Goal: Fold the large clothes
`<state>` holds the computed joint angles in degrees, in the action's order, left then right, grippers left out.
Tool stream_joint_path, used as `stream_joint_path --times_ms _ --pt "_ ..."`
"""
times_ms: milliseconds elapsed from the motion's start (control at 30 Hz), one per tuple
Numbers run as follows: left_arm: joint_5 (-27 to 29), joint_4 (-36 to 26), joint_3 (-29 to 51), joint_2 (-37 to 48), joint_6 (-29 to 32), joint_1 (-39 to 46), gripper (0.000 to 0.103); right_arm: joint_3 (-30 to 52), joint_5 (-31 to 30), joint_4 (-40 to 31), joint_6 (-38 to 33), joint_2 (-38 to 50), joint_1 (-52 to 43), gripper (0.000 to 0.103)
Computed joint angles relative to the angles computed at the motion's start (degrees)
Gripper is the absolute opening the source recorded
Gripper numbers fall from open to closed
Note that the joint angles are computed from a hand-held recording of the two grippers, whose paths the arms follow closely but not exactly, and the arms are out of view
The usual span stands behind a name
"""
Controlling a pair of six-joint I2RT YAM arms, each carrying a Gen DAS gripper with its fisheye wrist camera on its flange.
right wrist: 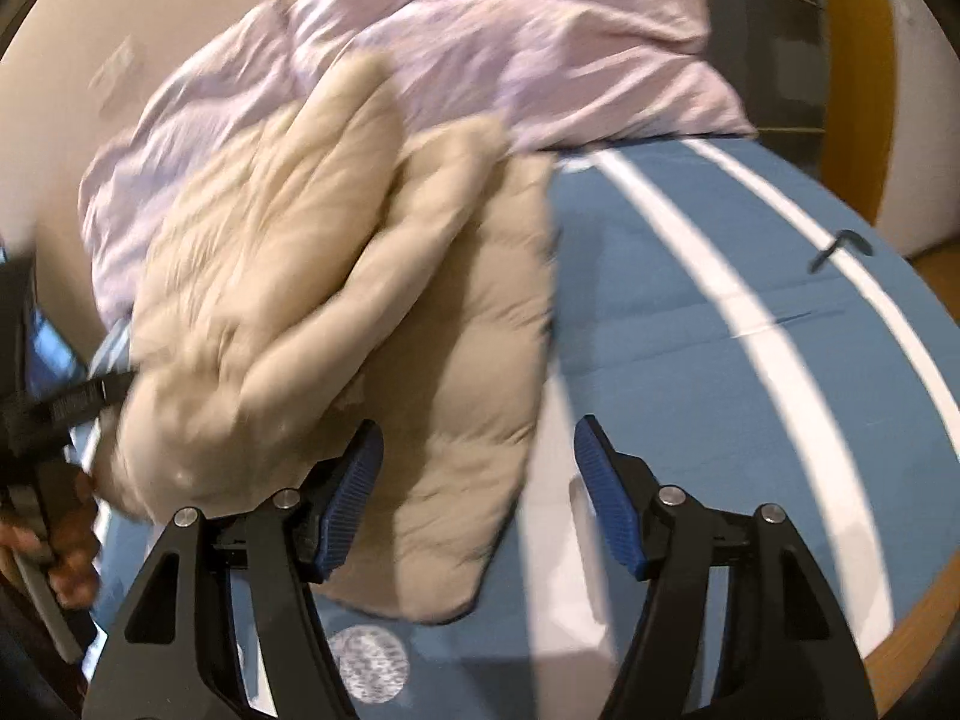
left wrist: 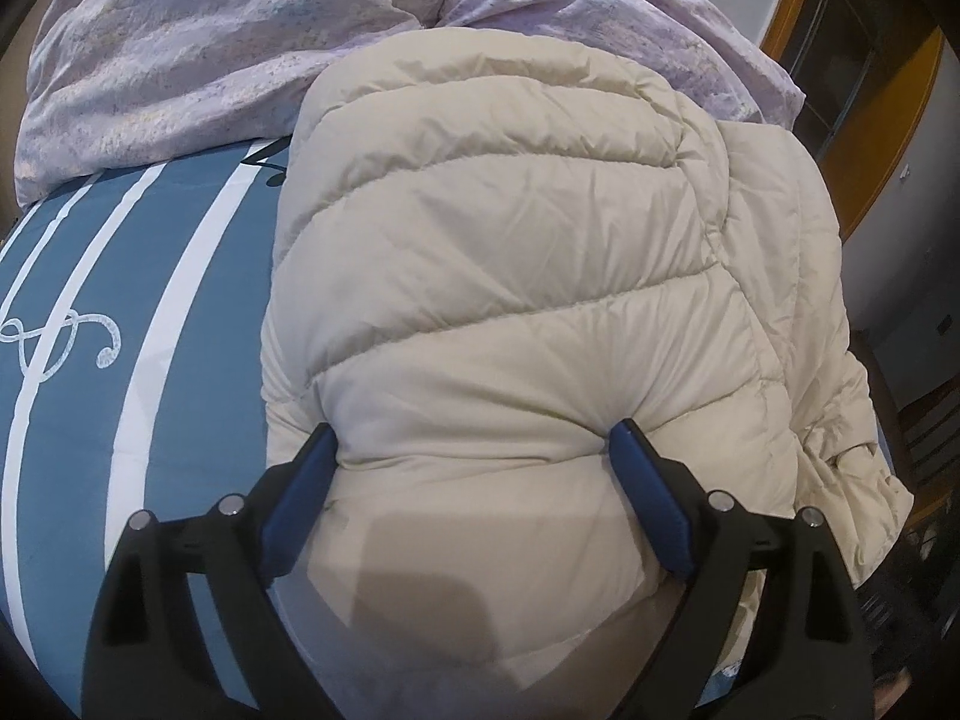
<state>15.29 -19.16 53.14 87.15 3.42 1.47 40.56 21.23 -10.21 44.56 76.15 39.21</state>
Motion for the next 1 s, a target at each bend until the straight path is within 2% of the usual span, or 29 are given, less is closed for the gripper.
stream_joint_path --times_ms 33,133,333,400,500,633,733,800,1000 --pt "0.2 -0.1 0.2 0.1 0.1 0.1 0.09 0.0 -0.6 -0.3 -0.2 -1.2 -1.0 0.053" --pt "0.2 -0.1 0.2 0.1 0.3 0.2 0.09 1.7 -1.5 -0.5 -1.5 -2.9 -2.4 0.044" --pt "-0.5 -0.5 0.5 0.0 0.1 -0.2 0.09 8.3 -1.0 -0.2 -4.3 0.0 -1.3 0.036" --pt "-0.5 -0.6 0.4 -0.2 0.3 -0.2 0.09 9.2 2.2 0.3 -4.7 -0.7 -0.6 0.036" --pt "-0.9 -0.2 0.1 -0.5 0.6 -0.5 0.09 9.5 -2.0 2.8 -5.2 -1.2 -1.9 0.036" --pt "-1.2 0.3 0.0 -0.4 0.5 -0.9 0.09 13.1 -2.2 1.0 -8.1 4.2 0.1 0.036" --pt "-1.1 0.8 -0.4 -0.5 0.8 -0.8 0.09 13.1 -3.4 0.8 -7.4 7.3 0.1 0.035" --pt "-0.6 0.7 -0.2 -0.4 1.2 -0.4 0.09 14.3 -2.8 -2.0 -6.3 11.1 -0.5 0.034" --pt "0.0 1.5 -1.1 -1.1 2.9 -0.5 0.093 10.3 -8.6 1.9 -4.3 13.5 -4.7 0.032"
